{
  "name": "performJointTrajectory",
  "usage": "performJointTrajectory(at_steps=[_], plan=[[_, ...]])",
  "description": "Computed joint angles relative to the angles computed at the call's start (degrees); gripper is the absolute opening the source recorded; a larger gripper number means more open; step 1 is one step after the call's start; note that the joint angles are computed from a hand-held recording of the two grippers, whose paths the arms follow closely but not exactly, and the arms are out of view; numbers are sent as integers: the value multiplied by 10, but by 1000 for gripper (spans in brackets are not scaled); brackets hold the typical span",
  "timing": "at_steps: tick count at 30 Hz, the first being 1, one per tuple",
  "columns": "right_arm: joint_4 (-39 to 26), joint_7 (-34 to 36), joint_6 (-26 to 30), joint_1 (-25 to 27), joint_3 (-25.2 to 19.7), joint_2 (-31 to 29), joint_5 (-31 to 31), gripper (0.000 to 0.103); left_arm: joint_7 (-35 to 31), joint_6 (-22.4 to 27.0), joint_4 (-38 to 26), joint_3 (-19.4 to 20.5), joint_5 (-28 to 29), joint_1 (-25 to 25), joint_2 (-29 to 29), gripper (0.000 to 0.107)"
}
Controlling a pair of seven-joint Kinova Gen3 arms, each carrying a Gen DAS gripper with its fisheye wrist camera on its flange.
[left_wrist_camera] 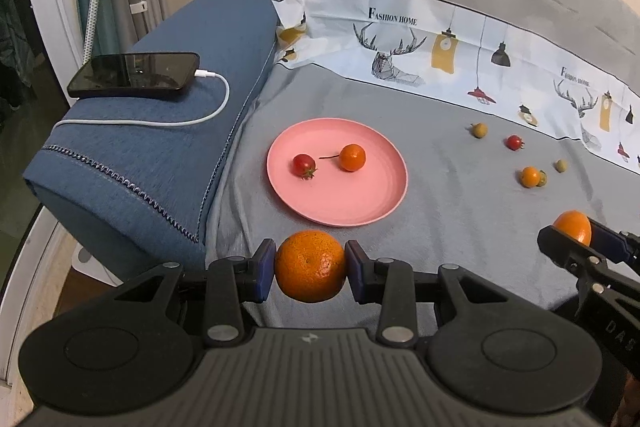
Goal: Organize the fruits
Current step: 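Carry the orange fruits in both tools toward the pink plate, then open both tools over the pink plate, dropping the orange fruits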
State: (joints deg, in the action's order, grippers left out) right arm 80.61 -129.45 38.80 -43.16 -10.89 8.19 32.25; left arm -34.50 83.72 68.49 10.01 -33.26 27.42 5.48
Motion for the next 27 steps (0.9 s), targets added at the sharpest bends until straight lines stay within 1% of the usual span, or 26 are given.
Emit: performJointTrajectory(at_steps=[7,16,27], plan=[[-60,65,8,4,7,55,-53,42,-35,-24,-15,-22,14,-25,27,41],[-155,145,25,-3,39,142,-112,42,-90,-59,-47,-57,46,-56,77,42],[-284,245,67,4,57,245,-188,42,-153,-91,-85,-90,98,-91,145,41]])
